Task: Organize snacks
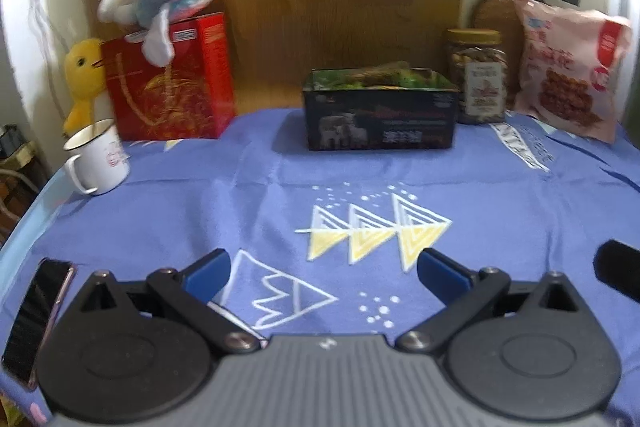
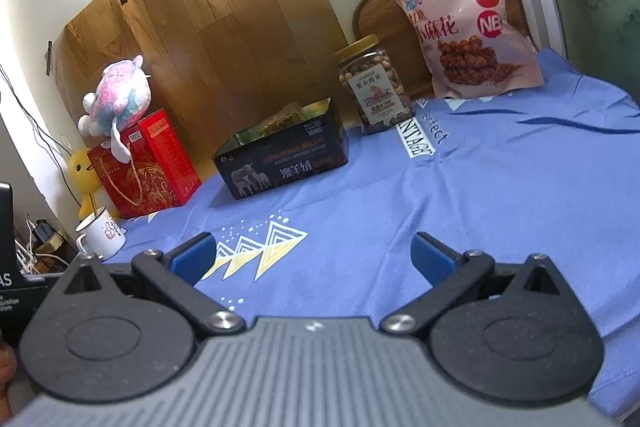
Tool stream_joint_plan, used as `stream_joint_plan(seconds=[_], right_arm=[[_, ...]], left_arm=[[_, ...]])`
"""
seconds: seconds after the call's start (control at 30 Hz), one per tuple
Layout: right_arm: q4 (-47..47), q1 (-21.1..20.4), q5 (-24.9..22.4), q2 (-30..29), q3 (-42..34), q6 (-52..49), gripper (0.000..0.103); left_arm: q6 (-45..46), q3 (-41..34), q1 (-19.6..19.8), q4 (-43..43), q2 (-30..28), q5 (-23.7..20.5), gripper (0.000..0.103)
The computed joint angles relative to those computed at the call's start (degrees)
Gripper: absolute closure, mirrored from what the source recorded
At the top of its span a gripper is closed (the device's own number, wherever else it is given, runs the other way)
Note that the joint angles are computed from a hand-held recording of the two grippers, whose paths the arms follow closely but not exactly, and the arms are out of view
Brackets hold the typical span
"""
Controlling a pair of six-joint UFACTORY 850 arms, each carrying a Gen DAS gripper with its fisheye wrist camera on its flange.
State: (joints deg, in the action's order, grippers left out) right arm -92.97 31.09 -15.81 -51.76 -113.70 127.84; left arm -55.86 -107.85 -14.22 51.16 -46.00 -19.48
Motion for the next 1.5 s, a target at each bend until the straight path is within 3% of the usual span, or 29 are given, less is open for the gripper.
stream_joint_plan(seconds=[0.07, 0.13, 0.23, 0.33, 0.63, 0.77, 0.97, 1.5], right_arm=[[-3.0, 0.4, 0.4, 0.0, -0.4, 1.1, 0.000], [-7.6, 0.8, -0.6, 0.3, 0.2, 3.0, 0.000], [-6.8, 0.9, -2.2, 0.3, 0.8, 2.8, 0.000], [-1.1, -0.2, 0.2, 0.2, 0.9, 0.8, 0.000], [-5.6, -0.1, -1.3, 1.7, 4.0, 7.2, 0.000], [-6.0, -0.4, -0.3, 1.4, 3.8, 8.3, 0.000], [-4.4, -0.4, 0.4, 1.0, 3.3, 6.2, 0.000], [5.1, -0.6, 2.3, -1.0, 0.2, -3.6, 0.000]], left_arm=[[-8.8, 1.3, -0.1, 8.4, 0.7, -1.1, 0.000], [-10.3, 1.1, -0.1, 10.2, 0.4, -2.2, 0.000], [-3.8, 0.4, 0.2, 4.7, 0.0, -2.2, 0.000], [0.9, -0.1, 0.0, 1.1, -0.4, -2.0, 0.000], [14.1, -2.1, -0.8, -10.7, -1.3, -2.0, 0.000], [11.0, -1.8, -1.2, -7.3, -1.1, -2.7, 0.000], [19.0, -5.2, -0.4, -17.0, -3.3, -5.5, 0.000], [17.1, -7.0, -0.4, -13.7, -5.3, -8.5, 0.000]])
